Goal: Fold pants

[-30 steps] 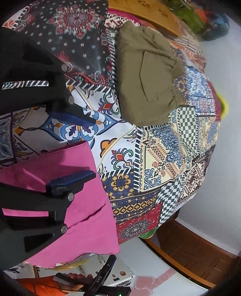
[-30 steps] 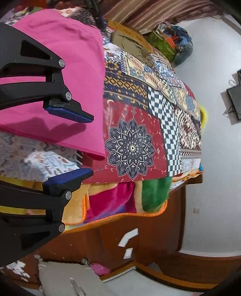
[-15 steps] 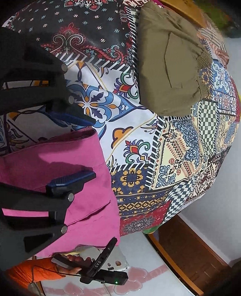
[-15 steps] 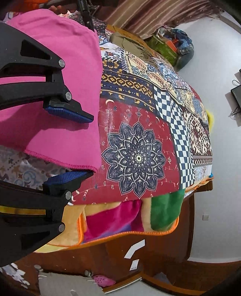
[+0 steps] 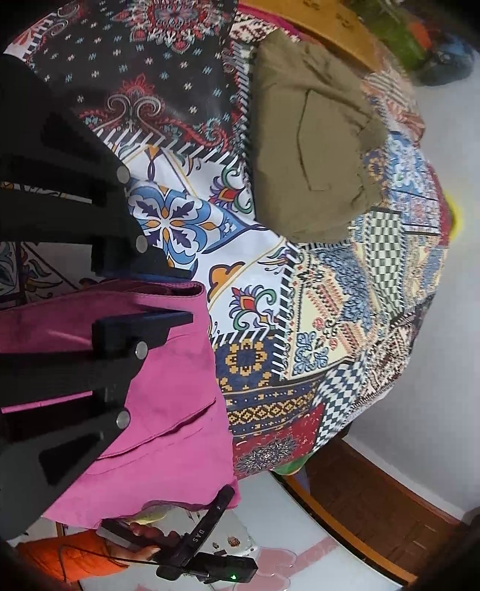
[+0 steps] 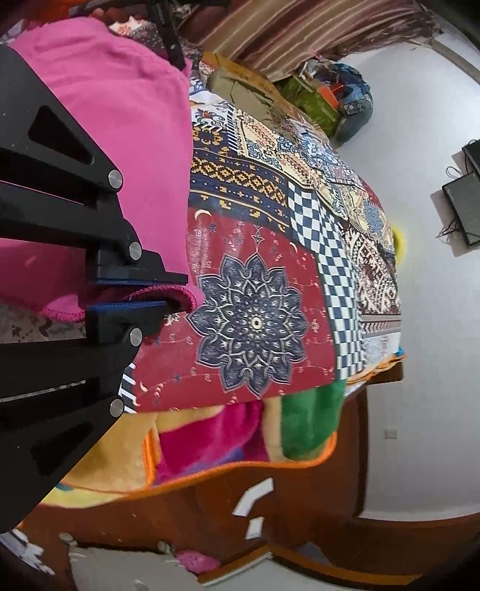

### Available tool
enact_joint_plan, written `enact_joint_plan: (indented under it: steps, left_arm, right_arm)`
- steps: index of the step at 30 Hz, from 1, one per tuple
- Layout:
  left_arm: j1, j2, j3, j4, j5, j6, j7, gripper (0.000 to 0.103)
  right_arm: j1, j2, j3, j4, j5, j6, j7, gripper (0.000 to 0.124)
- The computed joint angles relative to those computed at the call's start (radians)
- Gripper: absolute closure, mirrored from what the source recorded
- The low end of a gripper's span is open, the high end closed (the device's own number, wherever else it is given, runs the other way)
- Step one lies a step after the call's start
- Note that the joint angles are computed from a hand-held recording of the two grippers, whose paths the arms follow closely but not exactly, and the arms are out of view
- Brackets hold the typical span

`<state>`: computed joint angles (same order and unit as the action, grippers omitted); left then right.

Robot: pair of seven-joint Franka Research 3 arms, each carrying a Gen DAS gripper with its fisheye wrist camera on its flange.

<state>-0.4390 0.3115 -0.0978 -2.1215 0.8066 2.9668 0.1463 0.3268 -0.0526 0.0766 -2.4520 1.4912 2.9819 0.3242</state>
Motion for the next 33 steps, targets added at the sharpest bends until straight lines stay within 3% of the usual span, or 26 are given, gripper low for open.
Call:
enact_joint_plan:
  steps: [4,10,12,14,16,18,20,23,26,29,32,33]
  left_arm:
    - [-0.039,-0.027,0.033,-0.004,0.108,-0.039,-0.093,0.09]
    - [0.003,-0.054,0.0,-0.027,0.157,-0.094,-0.154,0.091]
    - [0.005,-0.065,-0.013,-0.027,0.178,-0.148,-0.163,0.091]
    - [0.021,-0.073,-0.028,-0.033,0.19,-0.146,-0.163,0.09]
    - [0.038,-0.072,-0.045,-0.032,0.17,-0.146,-0.134,0.09]
    - [0.047,-0.067,-0.056,-0.027,0.146,-0.155,-0.102,0.09]
    - [0.045,-0.058,-0.061,-0.015,0.137,-0.169,-0.085,0.09]
    - [0.041,-0.047,-0.061,-0.005,0.132,-0.179,-0.067,0.09]
    - [0.044,-0.038,-0.058,-0.001,0.122,-0.166,-0.054,0.09]
    - [0.043,-0.031,-0.053,0.003,0.113,-0.16,-0.039,0.09]
    - [0.038,-0.024,-0.047,0.011,0.116,-0.161,-0.027,0.09]
    - [0.036,-0.022,-0.045,0.014,0.118,-0.163,-0.025,0.09]
  right_arm:
    - [0.004,0.004,0.004,0.017,0.079,0.037,-0.073,0.119]
    - [0.006,0.031,0.016,0.035,0.111,0.096,-0.098,0.12]
    - [0.005,0.018,0.015,0.019,0.037,0.086,-0.029,0.12]
    - [-0.01,-0.001,-0.003,0.005,-0.078,-0.008,0.096,0.118]
    - [-0.019,-0.001,-0.014,0.013,-0.135,-0.071,0.159,0.103]
    - [-0.012,0.008,-0.007,0.027,-0.12,-0.055,0.151,0.078]
    - [-0.003,0.026,0.002,0.045,-0.12,-0.032,0.136,0.075]
    - [-0.01,0.077,0.005,0.077,-0.249,-0.063,0.255,0.068]
    - [-0.029,0.141,0.007,0.13,-0.314,-0.136,0.318,0.068]
    - [-0.057,0.175,0.024,0.161,-0.274,-0.196,0.299,0.072]
    - [-0.07,0.184,0.036,0.173,-0.229,-0.224,0.249,0.115]
    - [-0.065,0.181,0.042,0.17,-0.215,-0.201,0.226,0.116]
